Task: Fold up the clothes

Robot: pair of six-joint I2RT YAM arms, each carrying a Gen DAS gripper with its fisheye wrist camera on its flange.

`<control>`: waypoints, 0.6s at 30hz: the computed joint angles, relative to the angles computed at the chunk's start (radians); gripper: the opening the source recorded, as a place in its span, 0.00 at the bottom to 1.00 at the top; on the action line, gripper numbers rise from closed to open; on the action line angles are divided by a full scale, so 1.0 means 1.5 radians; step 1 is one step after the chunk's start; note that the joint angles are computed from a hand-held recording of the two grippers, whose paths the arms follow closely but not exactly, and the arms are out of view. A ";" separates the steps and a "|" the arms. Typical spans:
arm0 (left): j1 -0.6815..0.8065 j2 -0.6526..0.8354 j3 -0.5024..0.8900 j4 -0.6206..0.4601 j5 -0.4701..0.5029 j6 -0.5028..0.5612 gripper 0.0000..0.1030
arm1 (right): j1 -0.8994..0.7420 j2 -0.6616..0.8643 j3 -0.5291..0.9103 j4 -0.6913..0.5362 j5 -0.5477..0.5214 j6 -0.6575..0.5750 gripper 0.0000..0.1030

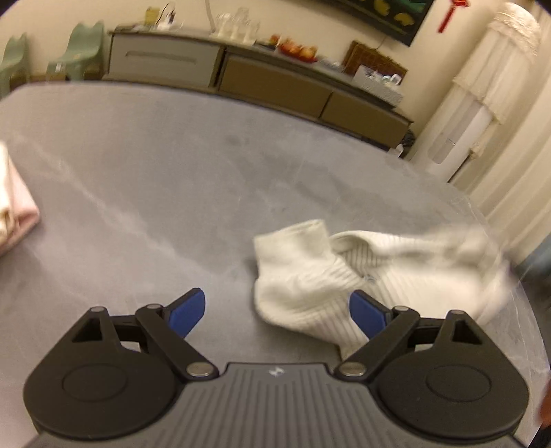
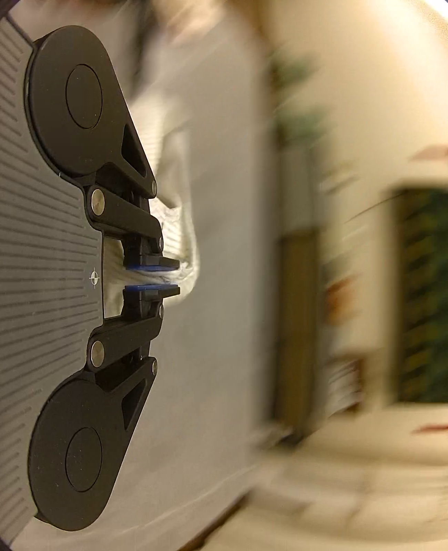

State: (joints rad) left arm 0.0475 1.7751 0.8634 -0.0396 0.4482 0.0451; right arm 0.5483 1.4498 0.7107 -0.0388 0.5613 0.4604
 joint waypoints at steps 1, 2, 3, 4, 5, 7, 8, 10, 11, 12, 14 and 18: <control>-0.001 0.002 0.000 0.000 0.004 -0.007 0.91 | -0.017 0.013 0.000 -0.018 -0.010 0.004 0.06; -0.003 0.004 0.002 -0.003 0.011 -0.011 0.91 | -0.032 0.024 -0.002 -0.031 -0.020 0.006 0.08; -0.005 0.002 0.002 -0.003 0.020 -0.015 0.91 | -0.038 0.002 -0.020 -0.016 -0.024 0.003 0.11; -0.010 -0.005 -0.005 0.006 0.029 -0.015 0.91 | -0.044 -0.019 -0.036 -0.002 -0.029 0.002 0.14; -0.017 -0.015 -0.016 0.019 0.036 -0.009 0.91 | -0.055 -0.030 -0.043 0.003 -0.047 0.011 0.18; -0.032 -0.034 -0.036 0.045 0.051 0.001 0.91 | -0.079 -0.045 -0.054 0.019 -0.083 0.025 0.22; -0.044 -0.041 -0.045 0.056 0.053 0.015 0.92 | -0.087 -0.051 -0.059 0.026 -0.092 0.028 0.29; -0.088 -0.049 -0.067 0.089 0.017 0.051 0.92 | -0.083 -0.053 -0.064 0.040 -0.082 0.033 0.55; -0.115 -0.049 -0.083 0.118 -0.022 0.065 0.92 | -0.079 -0.047 -0.062 0.050 -0.075 0.026 0.63; -0.138 -0.045 -0.098 0.146 -0.058 0.078 0.92 | -0.080 -0.033 -0.058 0.060 -0.082 0.010 0.64; -0.175 -0.031 -0.122 0.193 -0.118 0.099 0.78 | -0.087 0.009 -0.035 0.059 -0.103 -0.023 0.74; -0.199 -0.037 -0.135 0.194 -0.114 0.106 0.25 | -0.094 0.078 0.014 0.009 -0.126 -0.062 0.22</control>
